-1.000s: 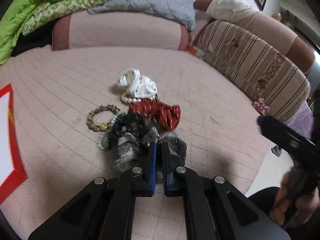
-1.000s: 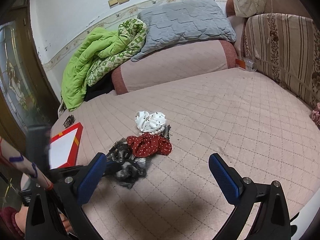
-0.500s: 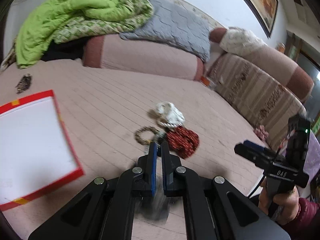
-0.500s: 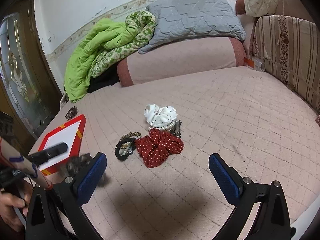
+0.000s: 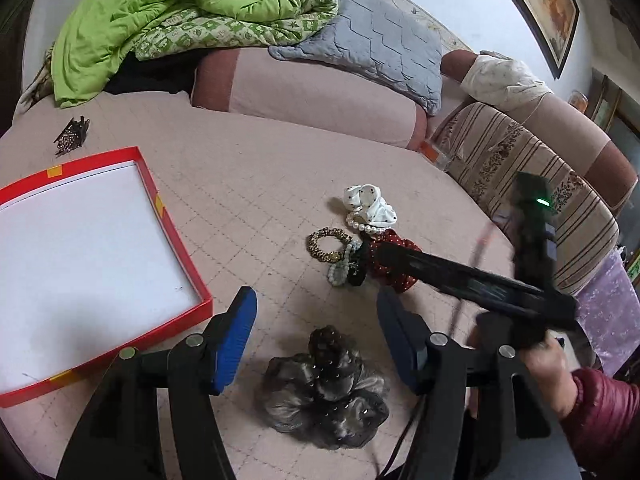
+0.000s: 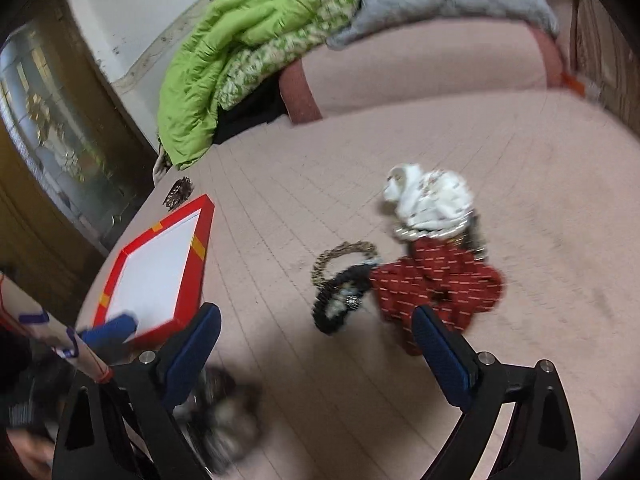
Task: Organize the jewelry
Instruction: 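Grasp the grey sheer scrunchie with the left gripper while the right gripper grasps the black beaded bracelet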
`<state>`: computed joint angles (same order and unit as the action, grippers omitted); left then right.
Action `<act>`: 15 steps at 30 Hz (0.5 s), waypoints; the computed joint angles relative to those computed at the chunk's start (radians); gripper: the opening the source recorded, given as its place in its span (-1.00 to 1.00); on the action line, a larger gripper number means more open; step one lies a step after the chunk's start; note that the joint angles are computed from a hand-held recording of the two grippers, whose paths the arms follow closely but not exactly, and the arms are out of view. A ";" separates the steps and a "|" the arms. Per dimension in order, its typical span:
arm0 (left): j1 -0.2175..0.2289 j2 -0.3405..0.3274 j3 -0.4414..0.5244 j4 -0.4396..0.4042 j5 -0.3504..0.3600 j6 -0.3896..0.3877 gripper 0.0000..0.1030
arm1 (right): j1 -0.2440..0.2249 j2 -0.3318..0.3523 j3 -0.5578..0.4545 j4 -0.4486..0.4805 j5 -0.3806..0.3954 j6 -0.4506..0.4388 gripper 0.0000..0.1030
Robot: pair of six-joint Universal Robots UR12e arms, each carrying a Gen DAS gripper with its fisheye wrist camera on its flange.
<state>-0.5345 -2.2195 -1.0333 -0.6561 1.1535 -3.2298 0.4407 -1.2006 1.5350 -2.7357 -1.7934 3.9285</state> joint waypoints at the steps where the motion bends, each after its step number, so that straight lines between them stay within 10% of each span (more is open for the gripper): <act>1: 0.003 0.002 -0.004 0.003 -0.005 -0.005 0.18 | -0.006 0.013 -0.013 0.008 0.019 0.011 0.70; 4: 0.007 0.007 -0.015 -0.007 -0.021 0.006 0.18 | -0.015 0.043 -0.056 0.087 0.032 0.022 0.35; 6: 0.003 0.007 -0.011 -0.038 -0.025 0.044 0.18 | -0.027 0.048 -0.056 0.099 0.067 0.047 -0.48; 8: -0.003 0.004 -0.002 -0.083 -0.027 0.097 0.19 | -0.026 0.046 -0.054 0.123 0.047 0.046 -0.82; 15: -0.039 -0.023 0.051 -0.244 0.048 0.251 0.20 | 0.005 -0.005 0.005 0.034 -0.103 -0.002 -0.82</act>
